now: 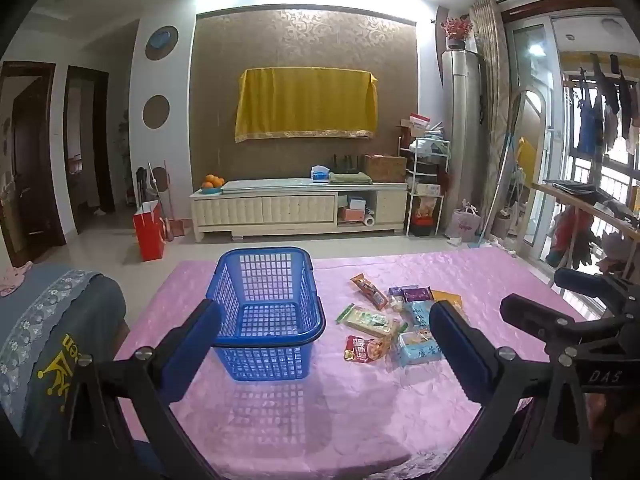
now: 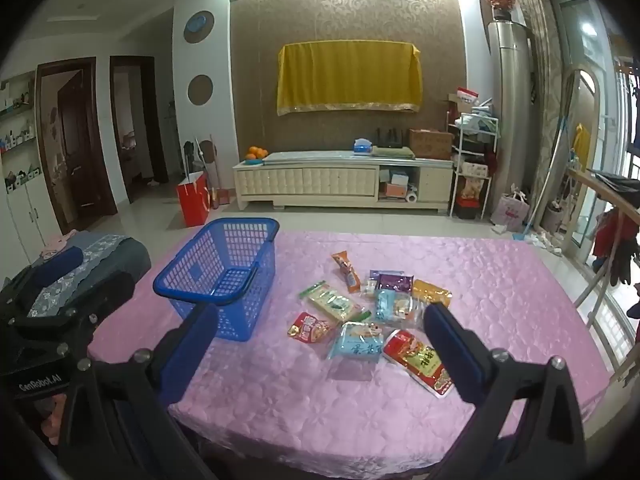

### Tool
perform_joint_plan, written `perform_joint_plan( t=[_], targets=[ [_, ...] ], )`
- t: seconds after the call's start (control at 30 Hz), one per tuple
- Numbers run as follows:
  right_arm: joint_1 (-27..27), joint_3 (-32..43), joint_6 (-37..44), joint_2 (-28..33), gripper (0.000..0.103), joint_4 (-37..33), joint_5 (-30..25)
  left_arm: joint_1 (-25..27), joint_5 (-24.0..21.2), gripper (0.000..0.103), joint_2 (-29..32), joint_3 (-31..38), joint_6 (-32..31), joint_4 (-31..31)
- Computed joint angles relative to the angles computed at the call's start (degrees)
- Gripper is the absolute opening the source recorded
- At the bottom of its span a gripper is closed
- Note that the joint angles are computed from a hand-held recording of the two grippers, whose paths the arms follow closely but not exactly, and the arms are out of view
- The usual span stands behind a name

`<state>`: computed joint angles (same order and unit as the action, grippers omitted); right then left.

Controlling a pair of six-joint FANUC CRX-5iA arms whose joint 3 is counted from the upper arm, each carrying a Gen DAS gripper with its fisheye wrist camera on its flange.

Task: Organize snacks

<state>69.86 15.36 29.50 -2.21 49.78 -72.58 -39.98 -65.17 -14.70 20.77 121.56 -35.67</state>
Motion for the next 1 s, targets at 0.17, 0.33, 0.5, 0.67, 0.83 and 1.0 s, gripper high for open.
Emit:
perform_joint_plan(
  t=[0.17,0.33,0.5,0.67,0.83,1.0],
  targets=[
    [0.3,-0.6,-0.1,-0.8,0.103,-0.1,-0.6,0.0,-1.0,0.103,0.1,0.3,-0.1,0.4],
    [0.1,2.0,2.3,0.7,0.103,-1.9,-1.7,-1.7,-2.0,0.103,0.5,0.7,0.1,-0.3],
    [0.4,0.0,1.1,-0.5,0.103,-1.0,-0.3,-2.1,-1.7,0.103,0.3,0.2,0.2,0.7],
    [0.4,0.0,1.0,-0.5,0.103,-1.3,-0.3,1.6,-0.5,0.103,0.2,-0.4,-1.6,3.8],
    [0.2,0.3,1.4,-0.3,0.103,-1.9,-0.7,1.7,-0.3,0.103,0.2,-0.6,-1.3,3.8],
    [0.1,-0.2,1.3,-0.6,0.103,-1.9,-0.1,2.1,-0.8,0.103,0.5,-0.4,-1.3,4.3]
  ],
)
